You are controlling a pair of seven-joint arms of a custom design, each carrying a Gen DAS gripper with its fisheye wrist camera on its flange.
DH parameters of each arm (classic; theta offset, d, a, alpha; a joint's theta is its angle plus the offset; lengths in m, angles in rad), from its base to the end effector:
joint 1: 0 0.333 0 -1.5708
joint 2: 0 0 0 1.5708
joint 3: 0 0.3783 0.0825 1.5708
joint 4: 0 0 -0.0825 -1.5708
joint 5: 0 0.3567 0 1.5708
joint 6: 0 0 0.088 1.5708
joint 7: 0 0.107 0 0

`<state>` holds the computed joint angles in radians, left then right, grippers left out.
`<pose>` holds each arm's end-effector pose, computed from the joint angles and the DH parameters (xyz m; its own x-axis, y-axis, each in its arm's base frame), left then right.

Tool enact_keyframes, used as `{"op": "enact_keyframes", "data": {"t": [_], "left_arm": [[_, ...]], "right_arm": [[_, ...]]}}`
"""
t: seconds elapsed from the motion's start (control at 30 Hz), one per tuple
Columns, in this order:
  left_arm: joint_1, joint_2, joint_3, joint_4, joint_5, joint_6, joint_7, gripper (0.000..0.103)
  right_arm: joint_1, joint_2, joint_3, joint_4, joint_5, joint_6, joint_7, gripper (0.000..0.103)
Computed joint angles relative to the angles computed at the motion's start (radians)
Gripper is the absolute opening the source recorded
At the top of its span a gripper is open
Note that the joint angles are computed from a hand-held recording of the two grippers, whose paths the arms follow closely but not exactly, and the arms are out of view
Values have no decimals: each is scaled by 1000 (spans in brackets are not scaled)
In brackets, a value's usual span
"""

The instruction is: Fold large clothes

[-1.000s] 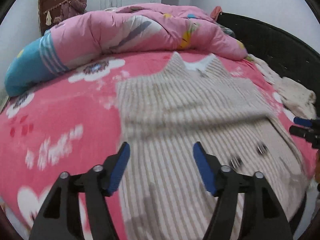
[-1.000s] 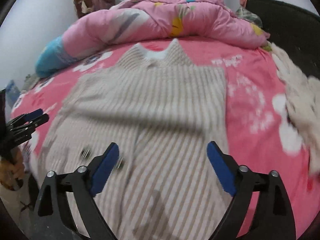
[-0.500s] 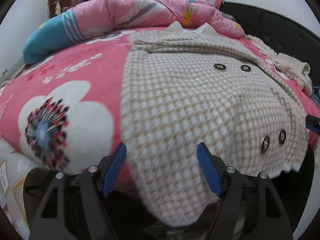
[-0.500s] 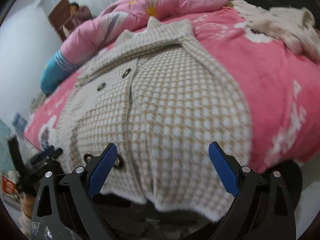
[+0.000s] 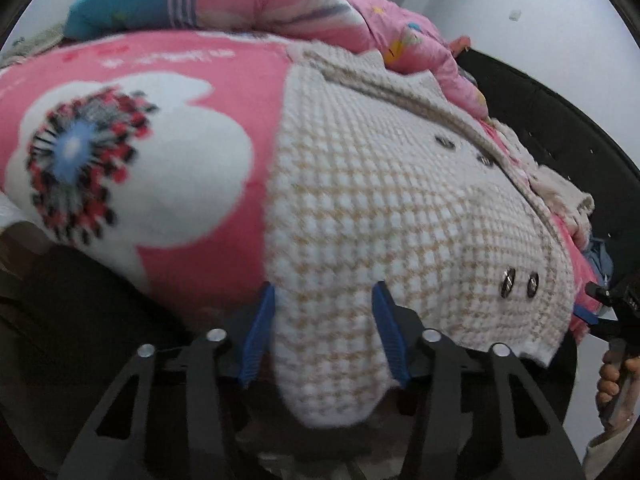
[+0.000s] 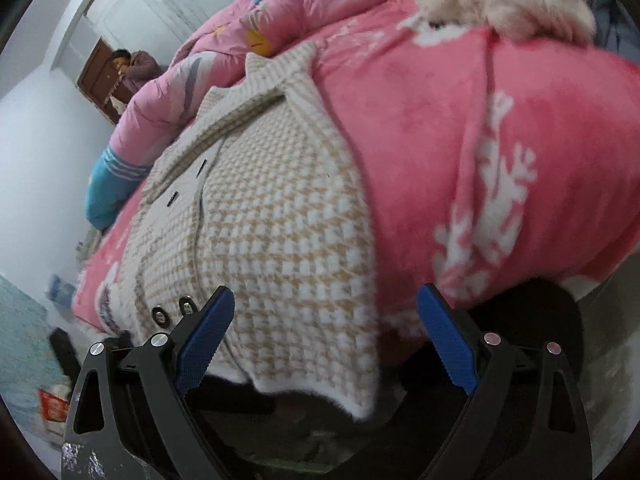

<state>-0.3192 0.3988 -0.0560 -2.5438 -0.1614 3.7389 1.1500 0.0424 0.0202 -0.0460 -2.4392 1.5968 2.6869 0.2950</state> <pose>0.4835 -0.1657 0.3038 0.0919 -0.9364 0.3387 -0.7207 -0.2972 -0.6263 0.4633 -0.0337 0.3796 0.0190 -0.8523 -0.5227 -0.8166 0.2885 -0.4999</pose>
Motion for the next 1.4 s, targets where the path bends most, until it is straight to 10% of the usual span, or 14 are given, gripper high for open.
{"op": "enact_keyframes", "data": {"t": [0.17, 0.63, 1.07, 1.4], "left_arm": [[-96, 14, 62, 63, -115, -90, 83, 45], [-44, -23, 21, 26, -46, -101, 6, 44], [246, 18, -134, -3, 381, -24, -224, 44], [406, 89, -201, 52, 697, -92, -410, 44]], "right_arm": [[-31, 31, -18, 20, -104, -114, 88, 87], [-83, 69, -22, 47, -214, -297, 133, 82], [-130, 121, -31, 45, -207, -428, 176, 63], [-105, 111, -25, 18, -190, -326, 203, 50]]}}
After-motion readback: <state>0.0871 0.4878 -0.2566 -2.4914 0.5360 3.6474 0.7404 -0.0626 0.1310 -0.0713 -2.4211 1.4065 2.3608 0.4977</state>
